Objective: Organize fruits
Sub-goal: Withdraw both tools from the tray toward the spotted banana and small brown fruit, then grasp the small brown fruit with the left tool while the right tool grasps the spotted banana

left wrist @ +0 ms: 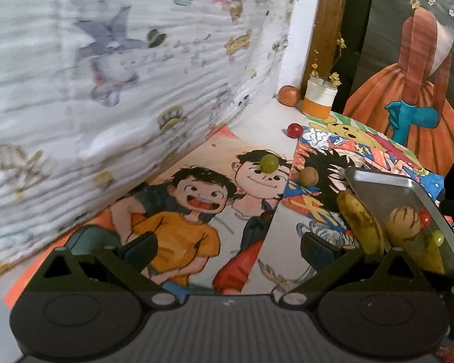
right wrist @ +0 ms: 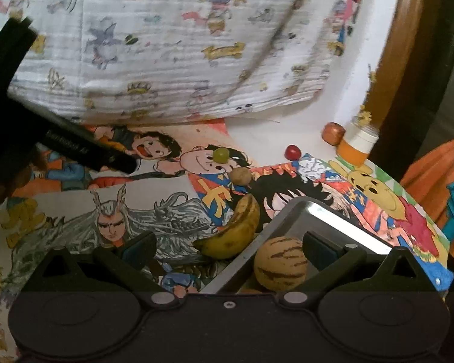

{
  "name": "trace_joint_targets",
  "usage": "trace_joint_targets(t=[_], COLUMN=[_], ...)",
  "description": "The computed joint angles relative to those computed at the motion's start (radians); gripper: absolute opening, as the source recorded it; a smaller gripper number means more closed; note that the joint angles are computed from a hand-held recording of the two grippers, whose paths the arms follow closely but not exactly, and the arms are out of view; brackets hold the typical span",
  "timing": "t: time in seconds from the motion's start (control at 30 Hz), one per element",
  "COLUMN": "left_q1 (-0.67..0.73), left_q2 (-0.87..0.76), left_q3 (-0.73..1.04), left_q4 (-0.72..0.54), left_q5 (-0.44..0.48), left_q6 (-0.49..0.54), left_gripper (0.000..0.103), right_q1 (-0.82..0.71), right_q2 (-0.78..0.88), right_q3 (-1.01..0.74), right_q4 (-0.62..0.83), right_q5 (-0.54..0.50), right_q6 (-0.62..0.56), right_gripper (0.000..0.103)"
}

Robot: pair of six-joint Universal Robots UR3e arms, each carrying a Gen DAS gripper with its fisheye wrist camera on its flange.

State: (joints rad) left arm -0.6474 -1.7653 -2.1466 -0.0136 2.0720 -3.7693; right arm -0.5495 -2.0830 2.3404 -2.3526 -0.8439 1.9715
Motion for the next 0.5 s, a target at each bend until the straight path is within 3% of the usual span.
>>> trace_joint_targets(t=[0.13, 0.5], left_q1=[0.065, 0.154], left_q2=[-0.021, -0.107], left_q3=[-0.01, 0.073], left_q4=[0.085, 0.177], left_q5=[-0.098, -0.259], left_q6=[0.042, 0.106], left_gripper=[0.102, 0.102], right_q1=[0.035, 0.107], right_q2=[0.067, 0.259], right_q3=[-0.034, -0.196], right_q4=[-0.027, 0.038], right_q5=[-0.018, -0.046], right_q6=[-0.054, -0.18], right_gripper=[0.102, 0.102])
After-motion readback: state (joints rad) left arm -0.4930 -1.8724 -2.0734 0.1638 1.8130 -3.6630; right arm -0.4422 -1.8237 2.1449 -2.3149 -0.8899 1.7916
